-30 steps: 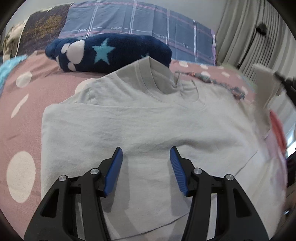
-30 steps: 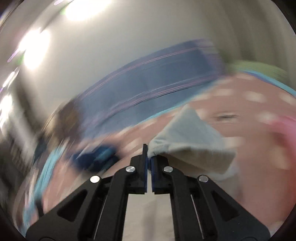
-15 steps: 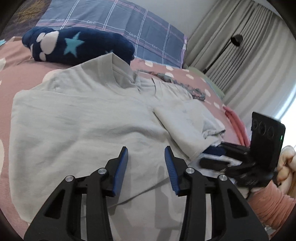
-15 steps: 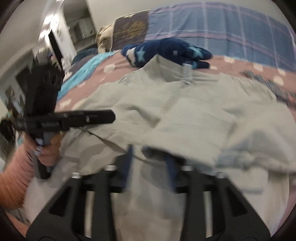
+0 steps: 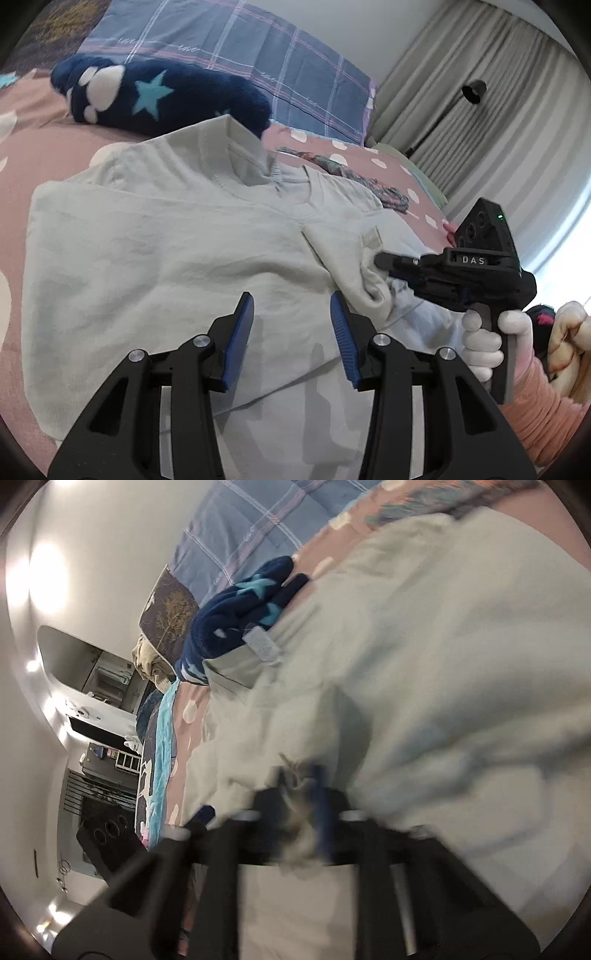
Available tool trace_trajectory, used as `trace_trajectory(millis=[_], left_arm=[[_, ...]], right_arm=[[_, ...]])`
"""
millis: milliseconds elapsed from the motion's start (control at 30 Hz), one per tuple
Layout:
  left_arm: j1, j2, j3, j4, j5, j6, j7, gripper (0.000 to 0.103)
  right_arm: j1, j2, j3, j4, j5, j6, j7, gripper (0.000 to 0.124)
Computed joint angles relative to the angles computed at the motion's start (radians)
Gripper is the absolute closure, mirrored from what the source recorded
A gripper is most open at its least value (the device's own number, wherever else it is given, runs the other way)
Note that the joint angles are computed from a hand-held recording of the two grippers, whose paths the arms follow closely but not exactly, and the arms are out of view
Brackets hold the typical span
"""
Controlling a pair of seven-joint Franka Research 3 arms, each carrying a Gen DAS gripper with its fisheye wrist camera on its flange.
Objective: Fold small clothes
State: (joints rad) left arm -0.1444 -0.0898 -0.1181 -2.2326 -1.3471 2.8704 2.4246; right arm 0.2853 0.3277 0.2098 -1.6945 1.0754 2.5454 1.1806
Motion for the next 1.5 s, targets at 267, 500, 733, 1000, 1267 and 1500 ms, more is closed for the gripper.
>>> trace_trajectory(millis=[267, 500, 733, 1000, 1267, 1500], left_arm=[[0.06, -0.028, 0.05, -0.018, -0.173, -0.127, 0.057, 0.051], [0.063, -0.007, 0.012, -0.005, -0.03, -0.133, -0.044, 0.048], [0.036, 0.053, -0.023, 0.05, 0.276, -0.068, -0.284, 0.096], [0.015, -0.027, -0.029, 0.118, 0.741, 0.061, -0.598, 0.097], [0.152, -0.118, -0.026, 0.028, 1.252, 0.005, -1.074, 0.096], [0.269, -0.119, -0.038, -0.076, 1.595, -0.115, -1.387, 0.094]], right_arm=[[0.07, -0.087, 0.062, -0.02, -0.009, -0.02, -0.563, 0.082], [0.136, -0.183, -0.024, -0.221, -0.239, 0.187, -0.406, 0.071], [0.092, -0.206, -0.029, -0.314, -0.142, 0.251, -0.448, 0.071], [0.033, -0.189, -0.052, -0.293, 0.116, 0.16, -0.441, 0.08], [0.029, -0.19, -0.053, -0.299, 0.161, 0.175, -0.44, 0.084], [0.03, -0.184, -0.056, -0.295, 0.156, 0.165, -0.438, 0.081]])
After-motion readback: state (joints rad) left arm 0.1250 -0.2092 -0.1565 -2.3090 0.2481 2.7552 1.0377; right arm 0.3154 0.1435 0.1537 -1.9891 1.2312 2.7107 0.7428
